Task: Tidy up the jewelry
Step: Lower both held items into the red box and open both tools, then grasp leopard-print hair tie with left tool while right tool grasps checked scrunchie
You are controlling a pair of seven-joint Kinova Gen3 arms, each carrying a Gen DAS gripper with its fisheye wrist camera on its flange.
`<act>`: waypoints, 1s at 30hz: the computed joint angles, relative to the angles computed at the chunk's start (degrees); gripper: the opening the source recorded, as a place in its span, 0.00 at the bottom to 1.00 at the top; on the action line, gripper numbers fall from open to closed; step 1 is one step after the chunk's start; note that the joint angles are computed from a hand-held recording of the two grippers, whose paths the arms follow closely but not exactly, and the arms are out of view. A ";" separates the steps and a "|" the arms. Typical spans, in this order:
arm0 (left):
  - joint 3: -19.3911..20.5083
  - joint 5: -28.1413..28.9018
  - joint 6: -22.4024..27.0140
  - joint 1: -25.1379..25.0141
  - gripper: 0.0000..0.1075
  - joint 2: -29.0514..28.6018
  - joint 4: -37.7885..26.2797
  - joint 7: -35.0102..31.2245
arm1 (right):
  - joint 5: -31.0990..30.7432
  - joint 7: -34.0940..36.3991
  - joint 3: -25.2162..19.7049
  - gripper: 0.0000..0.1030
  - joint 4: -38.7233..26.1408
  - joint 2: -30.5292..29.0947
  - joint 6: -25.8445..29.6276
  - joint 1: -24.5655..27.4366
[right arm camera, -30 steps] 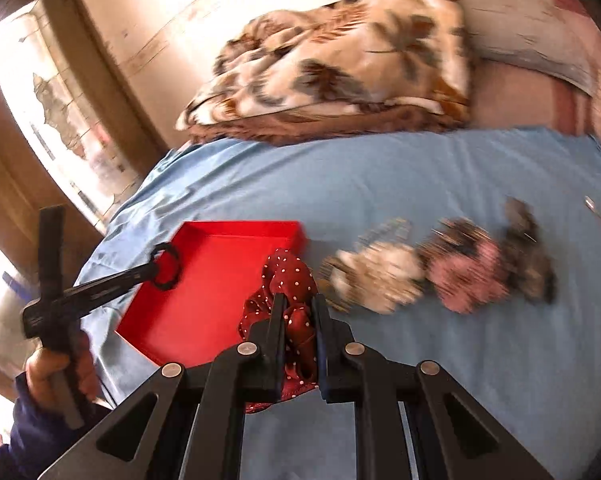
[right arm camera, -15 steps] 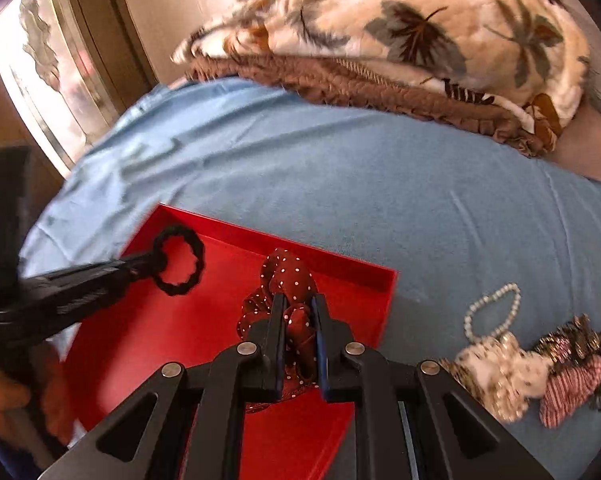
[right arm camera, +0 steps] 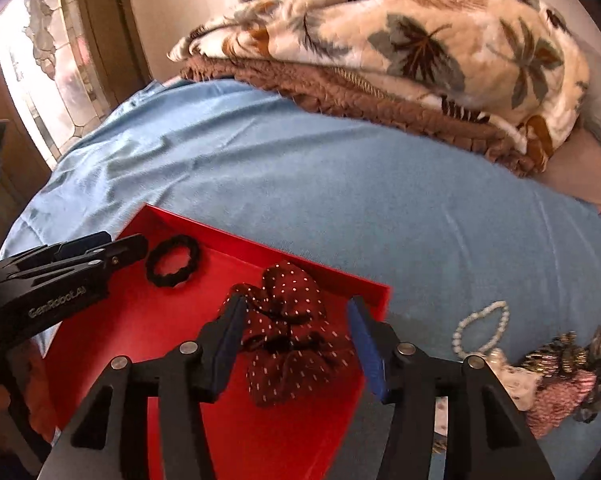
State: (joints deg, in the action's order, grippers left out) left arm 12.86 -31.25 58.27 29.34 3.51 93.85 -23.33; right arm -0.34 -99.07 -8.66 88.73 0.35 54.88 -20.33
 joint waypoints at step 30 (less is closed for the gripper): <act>5.07 -8.46 10.03 21.76 0.61 13.98 -19.38 5.14 | -21.44 38.88 34.66 0.70 19.75 -18.65 4.83 19.39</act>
